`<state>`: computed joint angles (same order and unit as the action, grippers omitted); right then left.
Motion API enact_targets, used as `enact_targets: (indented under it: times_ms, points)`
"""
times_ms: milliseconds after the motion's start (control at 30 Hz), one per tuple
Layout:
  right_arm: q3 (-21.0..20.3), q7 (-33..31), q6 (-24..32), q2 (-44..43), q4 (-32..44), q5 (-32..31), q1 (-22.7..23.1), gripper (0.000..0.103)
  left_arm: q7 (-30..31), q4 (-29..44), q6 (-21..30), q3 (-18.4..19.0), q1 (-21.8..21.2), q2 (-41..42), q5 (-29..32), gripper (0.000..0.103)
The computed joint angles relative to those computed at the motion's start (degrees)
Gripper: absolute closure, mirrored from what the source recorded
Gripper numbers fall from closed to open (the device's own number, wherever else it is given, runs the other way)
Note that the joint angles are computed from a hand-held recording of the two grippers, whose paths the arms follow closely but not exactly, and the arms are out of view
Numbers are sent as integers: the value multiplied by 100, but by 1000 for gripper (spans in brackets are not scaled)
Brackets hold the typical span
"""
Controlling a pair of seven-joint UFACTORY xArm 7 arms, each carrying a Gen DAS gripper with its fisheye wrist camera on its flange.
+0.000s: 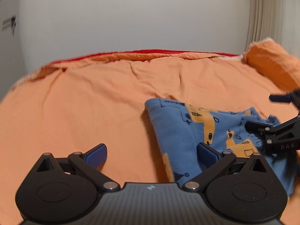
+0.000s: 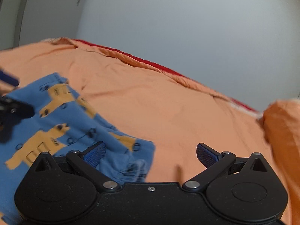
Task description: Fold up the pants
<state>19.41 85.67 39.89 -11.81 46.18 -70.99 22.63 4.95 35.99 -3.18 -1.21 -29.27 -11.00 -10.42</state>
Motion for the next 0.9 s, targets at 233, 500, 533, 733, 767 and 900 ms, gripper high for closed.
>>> enact_targets:
  times_ms: [233,500,533,733,767,900]
  points:
    - [230,512,650,-439,-103,-185,54,1,-80,88,-155,-304,409,-132,-144,0]
    - [39,712,352,-604,-567,142,30,1,610,235,142,724,-676,33,-1532,1]
    - [109,780,351,-710,-616,139,6,1,380,147,199,443,-377,-101,-1436,0]
    - [729,737,639,-967,-500,327,174,1,-301,-824,287,-243,62,-1315,-775,0]
    - [840,703,773,-924,-456,458,228,1,-615,-995,396,-688,453,-1542,-598,0]
    - [1002,561,1015,-809,-592,1079,528,1,-1504,-1561,710,-1605,1106,-2219,-188,0]
